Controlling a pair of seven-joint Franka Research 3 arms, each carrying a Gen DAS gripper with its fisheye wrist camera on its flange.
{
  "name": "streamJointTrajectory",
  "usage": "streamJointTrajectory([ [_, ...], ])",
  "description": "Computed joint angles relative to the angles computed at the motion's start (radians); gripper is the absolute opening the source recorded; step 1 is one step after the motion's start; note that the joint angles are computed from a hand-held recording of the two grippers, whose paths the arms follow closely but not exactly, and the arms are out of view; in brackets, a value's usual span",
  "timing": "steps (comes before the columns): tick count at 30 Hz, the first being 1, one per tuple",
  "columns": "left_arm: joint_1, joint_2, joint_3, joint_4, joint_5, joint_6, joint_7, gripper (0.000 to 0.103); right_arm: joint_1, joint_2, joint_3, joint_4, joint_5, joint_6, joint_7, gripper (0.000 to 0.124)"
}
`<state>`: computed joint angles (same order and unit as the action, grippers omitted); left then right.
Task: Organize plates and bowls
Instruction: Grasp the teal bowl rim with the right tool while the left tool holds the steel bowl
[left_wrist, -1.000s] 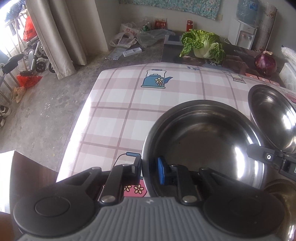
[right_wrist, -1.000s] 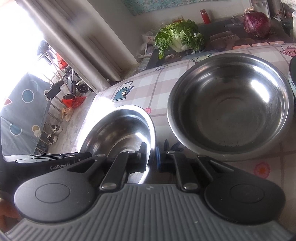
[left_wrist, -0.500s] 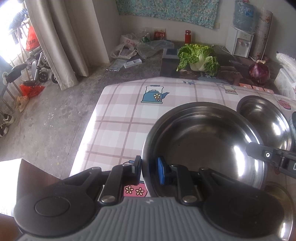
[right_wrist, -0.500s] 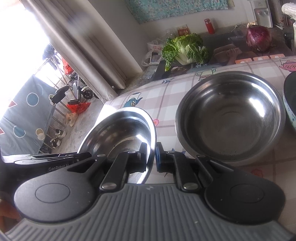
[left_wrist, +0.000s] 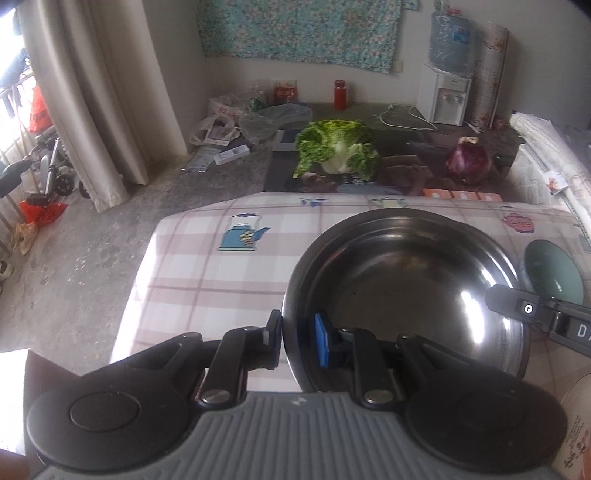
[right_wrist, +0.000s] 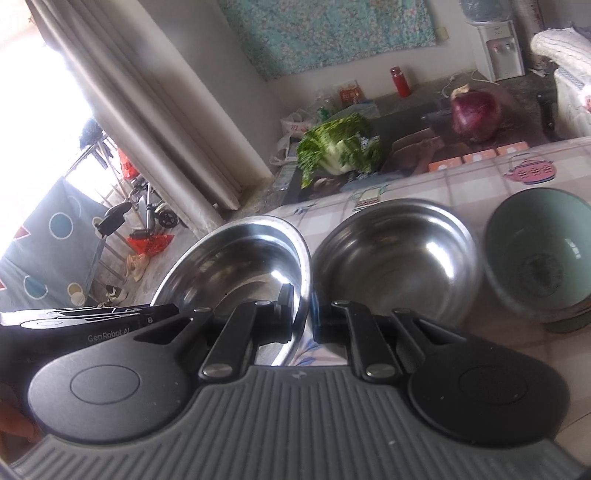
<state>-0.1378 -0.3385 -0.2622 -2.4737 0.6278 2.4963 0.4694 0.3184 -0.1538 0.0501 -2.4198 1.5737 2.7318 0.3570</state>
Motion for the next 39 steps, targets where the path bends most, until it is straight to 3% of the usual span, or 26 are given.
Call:
streamJointTrajectory([
  [12,-0.038,0.277,0.02,0.192,0.017,0.052,0.009,0.02,-0.076,0.099,-0.035,0.059,-0.067,0.043,0.028,0.008],
  [20,-0.056,0.346,0.049,0.247,0.042,0.06,0.015,0.02,-0.108,0.202,-0.016,0.137,-0.078,0.049,0.027,0.011],
  [26,-0.064,0.342,0.054,0.242,0.082,0.058,-0.008,0.021,-0.114,0.241,0.004,0.169,-0.085,0.067,0.016,0.013],
  [35,-0.064,0.249,0.035,0.171,0.097,0.091,-0.034,0.043,-0.13,0.2,-0.002,0.145,0.015,0.018,-0.06,0.045],
  [39,-0.068,0.216,0.014,0.155,0.121,0.105,-0.051,0.049,-0.131,0.158,-0.014,0.118,0.082,-0.003,-0.124,0.048],
])
